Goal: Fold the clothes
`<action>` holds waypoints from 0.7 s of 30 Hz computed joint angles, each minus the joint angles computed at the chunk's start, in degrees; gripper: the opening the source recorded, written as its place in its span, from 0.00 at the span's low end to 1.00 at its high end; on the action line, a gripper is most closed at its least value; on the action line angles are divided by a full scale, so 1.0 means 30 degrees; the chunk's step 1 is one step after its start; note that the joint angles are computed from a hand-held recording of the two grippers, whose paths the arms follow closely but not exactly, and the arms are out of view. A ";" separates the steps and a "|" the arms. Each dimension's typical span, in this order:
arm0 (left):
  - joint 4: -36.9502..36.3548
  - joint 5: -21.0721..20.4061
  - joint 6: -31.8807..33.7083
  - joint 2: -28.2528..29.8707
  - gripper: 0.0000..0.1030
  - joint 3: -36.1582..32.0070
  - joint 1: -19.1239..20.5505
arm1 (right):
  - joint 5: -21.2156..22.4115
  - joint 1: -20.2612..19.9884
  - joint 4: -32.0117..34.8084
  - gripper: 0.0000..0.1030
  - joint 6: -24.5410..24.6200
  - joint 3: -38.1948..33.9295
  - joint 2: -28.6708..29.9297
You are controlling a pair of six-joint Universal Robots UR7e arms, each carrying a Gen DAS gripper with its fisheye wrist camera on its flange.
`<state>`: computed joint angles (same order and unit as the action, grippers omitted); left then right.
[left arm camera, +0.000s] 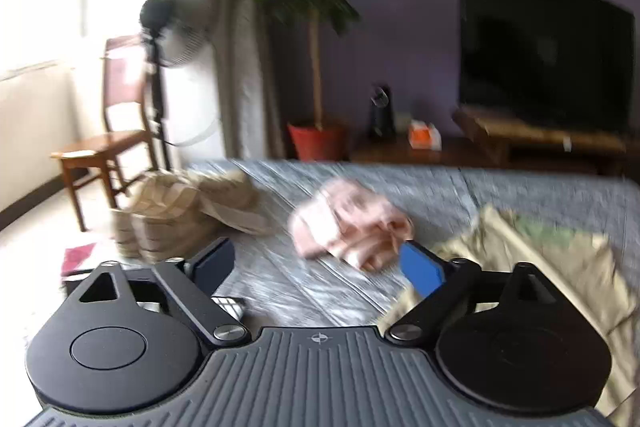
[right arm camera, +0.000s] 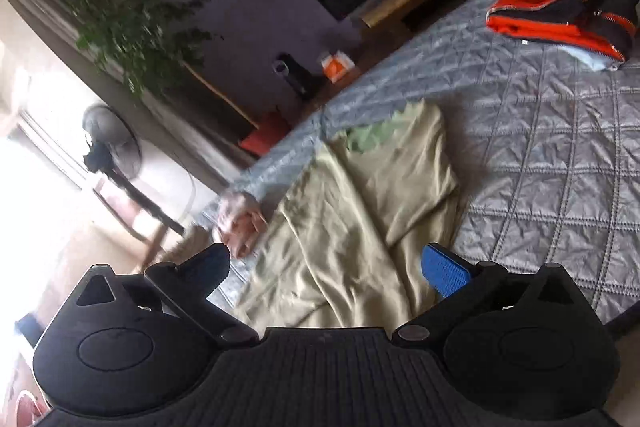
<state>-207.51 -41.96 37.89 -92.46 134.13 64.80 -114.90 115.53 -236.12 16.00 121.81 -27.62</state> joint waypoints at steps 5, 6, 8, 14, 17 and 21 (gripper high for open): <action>0.3316 0.2470 -0.0978 -0.3413 0.96 -0.0661 -0.1944 | -0.0125 0.0180 -0.1836 1.00 -0.1180 -0.0200 0.0481; 0.3783 0.3041 -0.1448 -0.3953 0.99 -0.0925 -0.2433 | -0.0143 0.0217 -0.1641 1.00 -0.1511 -0.0339 0.0497; 0.4900 0.3728 -0.2254 -0.5013 1.00 -0.1338 -0.3351 | -0.0234 0.0405 -0.1548 1.00 -0.2306 -0.0389 0.0577; 0.7731 0.4990 -0.2937 -0.7158 1.00 -0.1241 -0.6020 | -0.0264 0.0767 -0.2624 1.00 -0.3507 0.0284 0.0636; 1.0196 0.5325 -0.4731 -0.8200 1.00 -0.0579 -0.7043 | -0.0187 0.0651 -0.3037 1.00 -0.2444 0.0651 0.0614; 1.3908 0.4429 -0.6292 -0.9649 1.00 0.0434 -0.7602 | -0.0467 0.0697 -0.3198 1.00 -0.1008 0.0820 0.0681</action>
